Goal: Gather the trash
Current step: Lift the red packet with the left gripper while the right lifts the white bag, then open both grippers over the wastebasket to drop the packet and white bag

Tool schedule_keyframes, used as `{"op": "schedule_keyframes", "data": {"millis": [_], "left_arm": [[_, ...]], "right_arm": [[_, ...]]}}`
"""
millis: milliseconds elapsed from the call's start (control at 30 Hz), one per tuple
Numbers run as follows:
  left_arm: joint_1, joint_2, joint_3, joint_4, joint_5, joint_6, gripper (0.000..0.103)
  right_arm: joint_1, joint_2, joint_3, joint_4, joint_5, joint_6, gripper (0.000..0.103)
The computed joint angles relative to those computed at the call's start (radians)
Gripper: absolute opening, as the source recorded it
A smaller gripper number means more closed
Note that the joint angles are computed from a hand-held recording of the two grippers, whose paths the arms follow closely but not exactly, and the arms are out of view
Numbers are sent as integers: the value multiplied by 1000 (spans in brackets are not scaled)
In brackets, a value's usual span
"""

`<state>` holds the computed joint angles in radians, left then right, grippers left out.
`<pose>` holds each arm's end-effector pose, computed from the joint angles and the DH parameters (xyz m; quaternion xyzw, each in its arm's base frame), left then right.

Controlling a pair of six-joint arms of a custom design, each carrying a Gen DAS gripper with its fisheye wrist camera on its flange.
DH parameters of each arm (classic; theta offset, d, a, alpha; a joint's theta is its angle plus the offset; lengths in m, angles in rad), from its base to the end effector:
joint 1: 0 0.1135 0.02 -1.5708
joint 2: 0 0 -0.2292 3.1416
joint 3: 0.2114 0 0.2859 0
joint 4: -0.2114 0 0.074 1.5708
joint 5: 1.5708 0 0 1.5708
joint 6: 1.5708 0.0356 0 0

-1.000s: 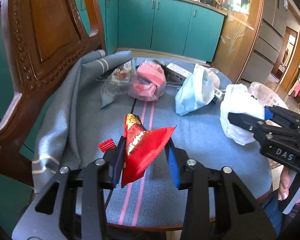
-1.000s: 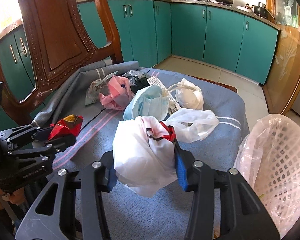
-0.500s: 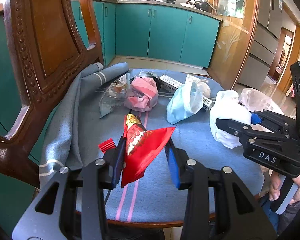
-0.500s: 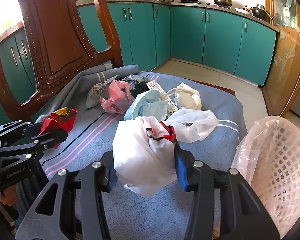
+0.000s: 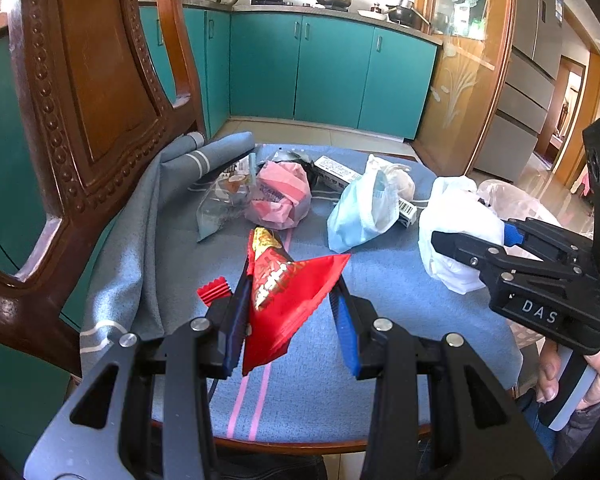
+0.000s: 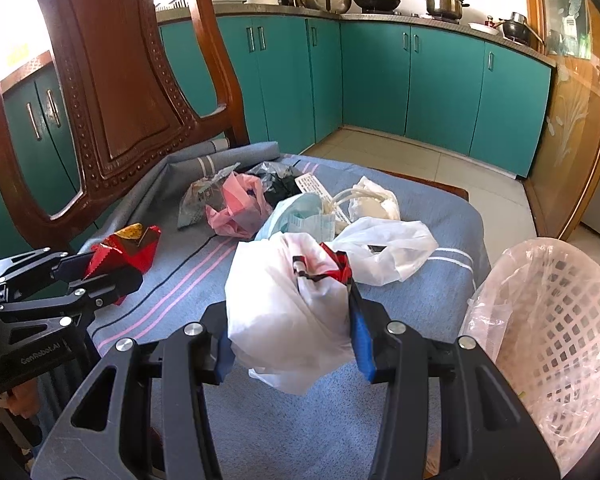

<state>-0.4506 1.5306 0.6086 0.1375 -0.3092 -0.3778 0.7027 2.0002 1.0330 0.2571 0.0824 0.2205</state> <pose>0.2783 -0.1226 0.0798 -0.0257 0.9142 -0.0221 0.4038 0.3121 0.2605 0.0544 -0.2001 0.8859 0.1521 0.3899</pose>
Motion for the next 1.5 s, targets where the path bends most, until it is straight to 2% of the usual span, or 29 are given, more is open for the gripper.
{"op": "schedule_keyframes", "data": {"millis": [400,600,800,933,1033,1100,1233,1267,1333,1367,1400,1500], "left_arm": [[-14,-41,-10,-19,-16,-4,40],[-28,-79,-24,-32,-27,-12,40],[-53,-52,25,-34,-9,-4,40],[-92,7,116,-21,24,17,40],[-143,93,230,-19,50,46,40],[-175,162,315,-25,79,63,40],[-253,327,505,-42,123,106,40],[-267,378,563,-53,147,107,40],[-284,461,660,-80,201,100,42],[-294,508,712,-93,232,98,46],[-304,540,748,-103,247,97,49],[-329,629,851,-127,282,103,64]], "right_arm": [[3,-62,-72,86,-14,-2,47],[-24,-99,-119,157,-115,29,47],[-78,-190,-215,208,-107,57,47],[-147,-314,-328,212,-28,58,47],[-241,-392,-396,142,9,66,47],[-330,-404,-413,67,-3,107,48],[-481,-350,-396,-53,-64,226,64],[-511,-352,-414,-38,-94,254,67],[-577,-377,-465,29,-198,305,81],[-602,-402,-501,78,-229,334,84],[-610,-429,-532,113,-224,364,88],[-640,-494,-609,198,-196,430,88]]}}
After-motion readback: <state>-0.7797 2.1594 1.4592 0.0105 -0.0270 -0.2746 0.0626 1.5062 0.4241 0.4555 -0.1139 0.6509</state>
